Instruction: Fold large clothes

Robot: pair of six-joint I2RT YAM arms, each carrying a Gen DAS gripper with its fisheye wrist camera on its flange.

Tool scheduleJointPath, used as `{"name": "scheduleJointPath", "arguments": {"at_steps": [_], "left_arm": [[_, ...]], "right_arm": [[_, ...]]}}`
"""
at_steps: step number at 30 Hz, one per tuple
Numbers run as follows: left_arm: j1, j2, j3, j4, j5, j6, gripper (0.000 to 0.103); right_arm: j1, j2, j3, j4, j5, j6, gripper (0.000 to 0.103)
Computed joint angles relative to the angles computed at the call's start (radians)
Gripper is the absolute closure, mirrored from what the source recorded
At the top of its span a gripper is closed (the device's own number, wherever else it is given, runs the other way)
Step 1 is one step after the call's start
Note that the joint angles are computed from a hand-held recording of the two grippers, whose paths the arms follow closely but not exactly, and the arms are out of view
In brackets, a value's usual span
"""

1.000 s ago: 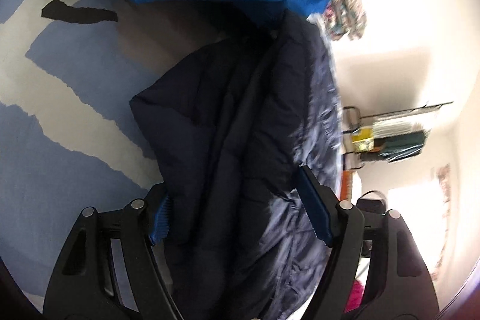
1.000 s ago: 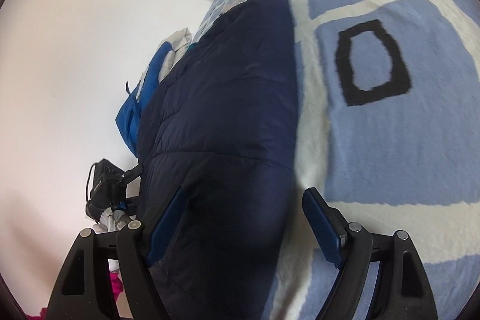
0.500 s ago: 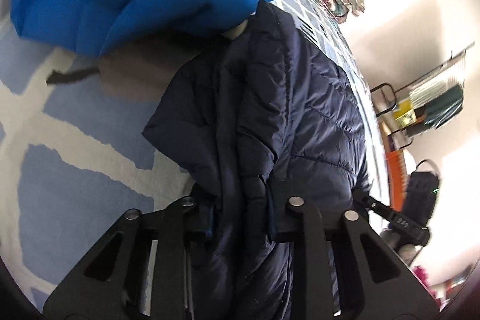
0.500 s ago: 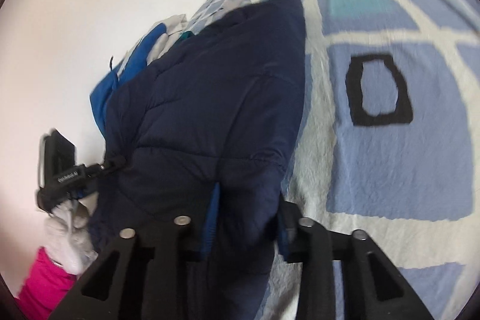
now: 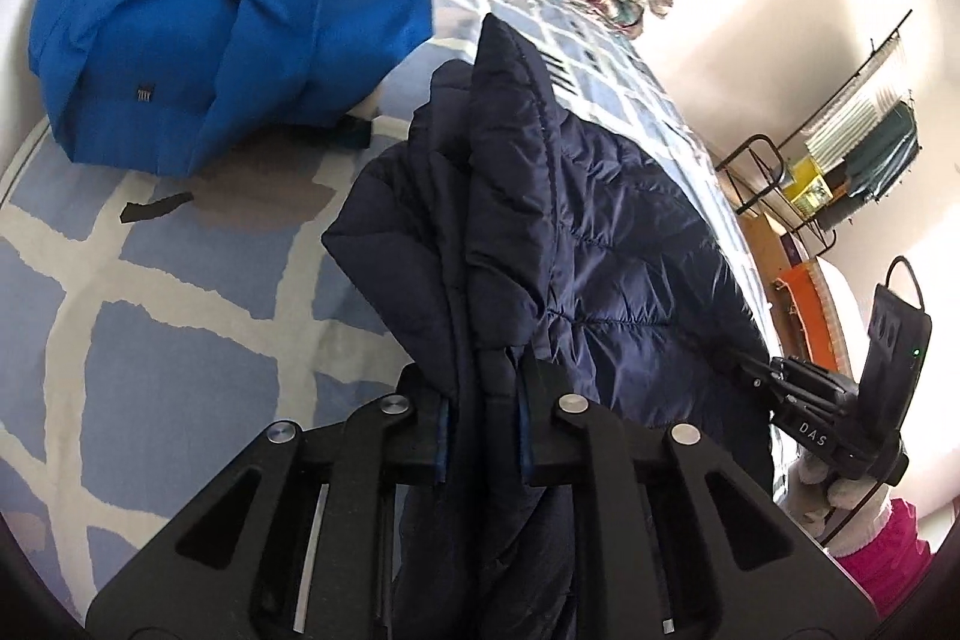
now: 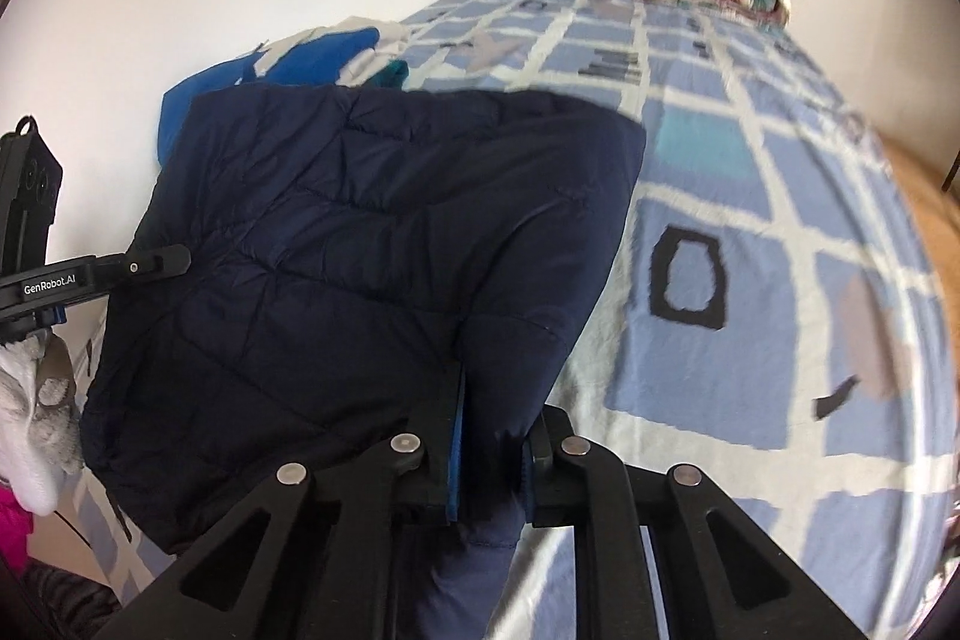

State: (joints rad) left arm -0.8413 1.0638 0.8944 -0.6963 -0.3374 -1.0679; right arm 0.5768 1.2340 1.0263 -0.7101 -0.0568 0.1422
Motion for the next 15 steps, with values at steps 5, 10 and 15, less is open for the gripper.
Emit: {"name": "scheduleJointPath", "arguments": {"at_steps": [5, 10, 15], "left_arm": [[-0.037, -0.040, 0.023, -0.033, -0.039, 0.000, 0.090], [-0.058, -0.050, 0.085, -0.063, -0.088, 0.021, 0.090], [-0.026, -0.063, 0.179, -0.122, -0.112, 0.095, 0.090]], "right_arm": [[0.049, -0.071, 0.055, -0.084, 0.080, 0.003, 0.092], [0.127, -0.098, 0.143, -0.149, 0.177, 0.026, 0.093], [0.213, -0.054, 0.292, -0.192, 0.275, 0.022, 0.093]]}}
